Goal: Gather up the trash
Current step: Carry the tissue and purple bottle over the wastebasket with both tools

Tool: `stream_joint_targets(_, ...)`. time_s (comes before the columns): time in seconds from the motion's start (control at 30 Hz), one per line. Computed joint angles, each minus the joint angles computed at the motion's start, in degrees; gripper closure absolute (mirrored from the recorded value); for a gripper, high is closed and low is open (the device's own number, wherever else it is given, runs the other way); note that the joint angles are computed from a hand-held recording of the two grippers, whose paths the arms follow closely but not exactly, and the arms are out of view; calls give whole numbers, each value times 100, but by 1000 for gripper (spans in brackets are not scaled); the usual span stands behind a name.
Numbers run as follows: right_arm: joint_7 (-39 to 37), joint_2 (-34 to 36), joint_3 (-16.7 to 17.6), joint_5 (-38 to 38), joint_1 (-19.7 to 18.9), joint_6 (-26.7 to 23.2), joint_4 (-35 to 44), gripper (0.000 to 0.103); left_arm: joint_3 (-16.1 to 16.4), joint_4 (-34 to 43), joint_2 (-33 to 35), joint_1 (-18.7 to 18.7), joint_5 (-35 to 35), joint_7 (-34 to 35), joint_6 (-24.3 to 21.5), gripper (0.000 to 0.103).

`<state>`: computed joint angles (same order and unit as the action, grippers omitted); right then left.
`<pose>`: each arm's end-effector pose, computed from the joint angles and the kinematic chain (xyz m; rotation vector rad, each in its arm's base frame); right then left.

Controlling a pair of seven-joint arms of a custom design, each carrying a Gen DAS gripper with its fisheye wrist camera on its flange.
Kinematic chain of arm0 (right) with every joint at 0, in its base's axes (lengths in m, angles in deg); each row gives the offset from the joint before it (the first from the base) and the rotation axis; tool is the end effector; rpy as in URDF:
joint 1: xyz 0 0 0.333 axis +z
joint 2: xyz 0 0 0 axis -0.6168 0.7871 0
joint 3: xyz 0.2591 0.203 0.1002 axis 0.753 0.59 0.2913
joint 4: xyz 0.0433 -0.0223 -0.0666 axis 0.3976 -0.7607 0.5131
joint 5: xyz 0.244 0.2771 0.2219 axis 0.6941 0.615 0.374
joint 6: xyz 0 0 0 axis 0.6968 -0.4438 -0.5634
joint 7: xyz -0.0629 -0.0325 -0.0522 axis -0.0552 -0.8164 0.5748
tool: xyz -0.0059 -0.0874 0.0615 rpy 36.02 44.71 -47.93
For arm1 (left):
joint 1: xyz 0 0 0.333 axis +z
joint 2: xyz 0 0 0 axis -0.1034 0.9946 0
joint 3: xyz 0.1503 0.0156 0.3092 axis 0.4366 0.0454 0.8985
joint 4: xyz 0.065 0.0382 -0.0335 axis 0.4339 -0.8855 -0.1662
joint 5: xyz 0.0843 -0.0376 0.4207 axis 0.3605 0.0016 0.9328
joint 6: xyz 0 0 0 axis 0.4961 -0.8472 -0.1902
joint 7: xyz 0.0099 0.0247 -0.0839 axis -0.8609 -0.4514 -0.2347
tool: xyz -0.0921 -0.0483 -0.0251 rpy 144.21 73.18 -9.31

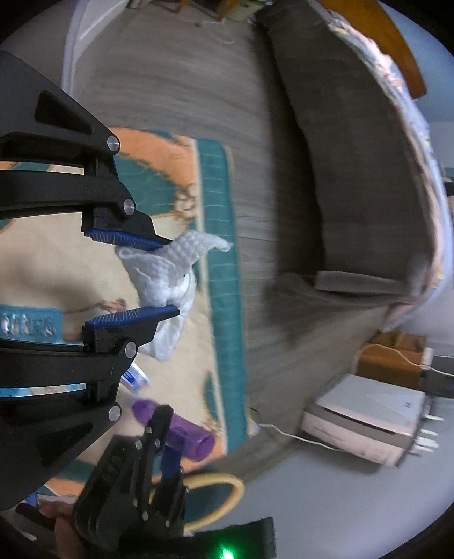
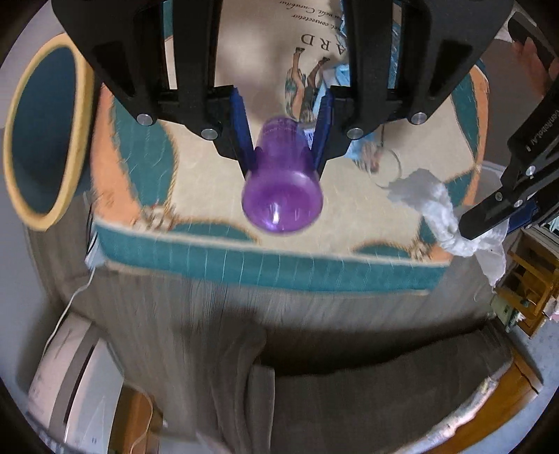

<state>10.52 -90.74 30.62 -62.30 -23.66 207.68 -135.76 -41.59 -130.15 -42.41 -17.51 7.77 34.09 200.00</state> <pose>0.5090 0.1139 0.5427 -2.1255 1.6971 -0.2492 0.4597 -0.2951 0.5816 -1.8160 1.9683 -0.6806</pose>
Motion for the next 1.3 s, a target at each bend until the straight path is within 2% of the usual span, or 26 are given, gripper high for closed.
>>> stream_joint_targets(0.2,-33,-270,-74,54,17,363,-48,71,-189,23,-313,242,444,-477,634,70)
stream_joint_targets(0.27,-30,-377,-118,108,24,435,-71,71,-183,48,-358,233,373,-477,719,70)
stream_joint_targets(0.8,12,-1247,-445,63,-98,538,-408,71,-509,150,-504,170,381,-524,590,70)
stream_joint_targets(1.0,16,-1513,-570,-77,-246,437,-555,71,-660,378,-304,78,594,-588,523,70)
stream_joint_targets(1.3,-29,-1739,-776,-249,-555,317,-673,71,-693,838,209,-239,955,-767,453,70)
